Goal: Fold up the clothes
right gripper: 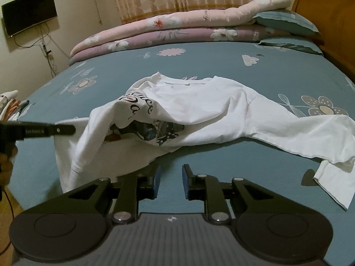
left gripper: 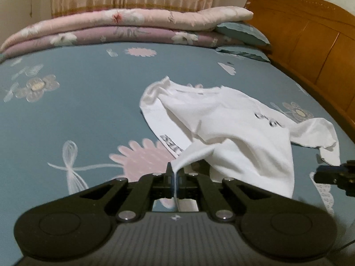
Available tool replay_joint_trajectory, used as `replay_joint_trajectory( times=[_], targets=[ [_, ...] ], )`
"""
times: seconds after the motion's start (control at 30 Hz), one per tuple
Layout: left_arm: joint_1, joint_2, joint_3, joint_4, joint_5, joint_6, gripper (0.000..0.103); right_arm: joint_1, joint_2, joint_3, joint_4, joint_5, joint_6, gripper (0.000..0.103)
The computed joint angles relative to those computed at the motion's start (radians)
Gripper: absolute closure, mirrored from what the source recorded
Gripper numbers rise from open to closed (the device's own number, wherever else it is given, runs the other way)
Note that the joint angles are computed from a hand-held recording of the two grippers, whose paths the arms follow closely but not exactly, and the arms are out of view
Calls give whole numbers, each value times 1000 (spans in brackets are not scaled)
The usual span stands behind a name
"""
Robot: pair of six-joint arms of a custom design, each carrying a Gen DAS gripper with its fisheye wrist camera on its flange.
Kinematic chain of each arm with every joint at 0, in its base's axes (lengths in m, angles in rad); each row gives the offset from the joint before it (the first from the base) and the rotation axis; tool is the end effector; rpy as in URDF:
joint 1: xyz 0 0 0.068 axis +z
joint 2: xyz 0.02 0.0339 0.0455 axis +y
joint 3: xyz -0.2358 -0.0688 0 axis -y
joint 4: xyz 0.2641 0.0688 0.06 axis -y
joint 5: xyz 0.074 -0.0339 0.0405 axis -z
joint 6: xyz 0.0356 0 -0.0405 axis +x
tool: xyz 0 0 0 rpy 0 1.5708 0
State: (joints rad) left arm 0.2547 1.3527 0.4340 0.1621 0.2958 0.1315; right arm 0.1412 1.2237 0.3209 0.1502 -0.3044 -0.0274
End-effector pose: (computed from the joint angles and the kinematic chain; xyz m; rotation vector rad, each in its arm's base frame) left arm 0.2499 0.0543 0.0960 0.0059 2.2914 -0.1451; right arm 0.2255 0.0428 0.0913 -0.3477 2.2896 0.4108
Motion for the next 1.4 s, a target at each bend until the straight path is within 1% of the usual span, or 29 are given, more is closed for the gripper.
replay_joint_trajectory(
  times=[0.17, 0.23, 0.27, 0.3, 0.33, 0.37, 0.4, 0.43, 0.47, 0.53, 0.6, 0.7, 0.73, 0.77, 0.8, 0.87, 0.93, 1.03, 1.17, 1.27, 1.33, 1.4],
  targets=[
    [43, -65, 29, -51, 9, 54, 103, -6, 1, 2, -6, -3, -3, 77],
    [60, -113, 35, -92, 50, 81, 103, -9, 10, 5, -5, -7, -1, 77],
    [63, -139, 36, -114, 68, 100, 103, -13, 23, 12, -5, -39, 9, 76],
    [59, -163, 34, -132, 73, 120, 103, -17, 38, 20, -3, -77, 21, 74],
    [54, -187, 33, -151, 78, 141, 103, -22, 54, 28, -1, -115, 33, 68],
    [51, -200, 35, -166, 81, 155, 103, -26, 70, 36, 2, -153, 46, 65],
    [49, -202, 39, -176, 83, 163, 103, -30, 86, 44, 5, -191, 58, 60],
    [48, -199, 41, -179, 84, 166, 103, -34, 102, 52, 9, -228, 71, 52],
    [48, -195, 41, -177, 83, 168, 103, -37, 128, 61, 21, -287, 92, 48],
    [48, -185, 42, -174, 82, 171, 103, -30, 205, 78, 92, -412, 162, 31],
    [54, -181, 39, -175, 89, 172, 103, 13, 302, 103, 194, -445, 246, 28],
    [71, -178, 34, -181, 105, 179, 103, 94, 424, 162, 291, -408, 323, 28],
    [79, -181, 31, -185, 110, 184, 103, 119, 465, 188, 311, -397, 343, 39],
    [90, -185, 30, -188, 115, 190, 103, 142, 506, 216, 329, -387, 362, 53],
    [104, -188, 30, -192, 120, 197, 103, 172, 512, 239, 292, -328, 339, 98],
    [133, -193, 31, -198, 130, 210, 103, 202, 485, 256, 221, -227, 295, 98],
    [171, -178, 43, -207, 150, 224, 103, 201, 415, 224, 194, -173, 247, 99],
    [226, -118, 69, -226, 197, 245, 103, 189, 219, 151, 101, -57, 145, 99],
    [255, -60, 71, -257, 276, 298, 103, 133, -7, 123, -77, 14, 16, 99],
    [245, -57, 39, -274, 324, 379, 89, 93, -92, 141, -186, 43, -62, 99],
    [223, -79, -3, -268, 328, 436, 65, 75, -132, 150, -234, 69, -105, 99],
    [192, -117, -56, -246, 319, 478, 56, 63, -142, 161, -261, 108, -146, 99]
  ],
)
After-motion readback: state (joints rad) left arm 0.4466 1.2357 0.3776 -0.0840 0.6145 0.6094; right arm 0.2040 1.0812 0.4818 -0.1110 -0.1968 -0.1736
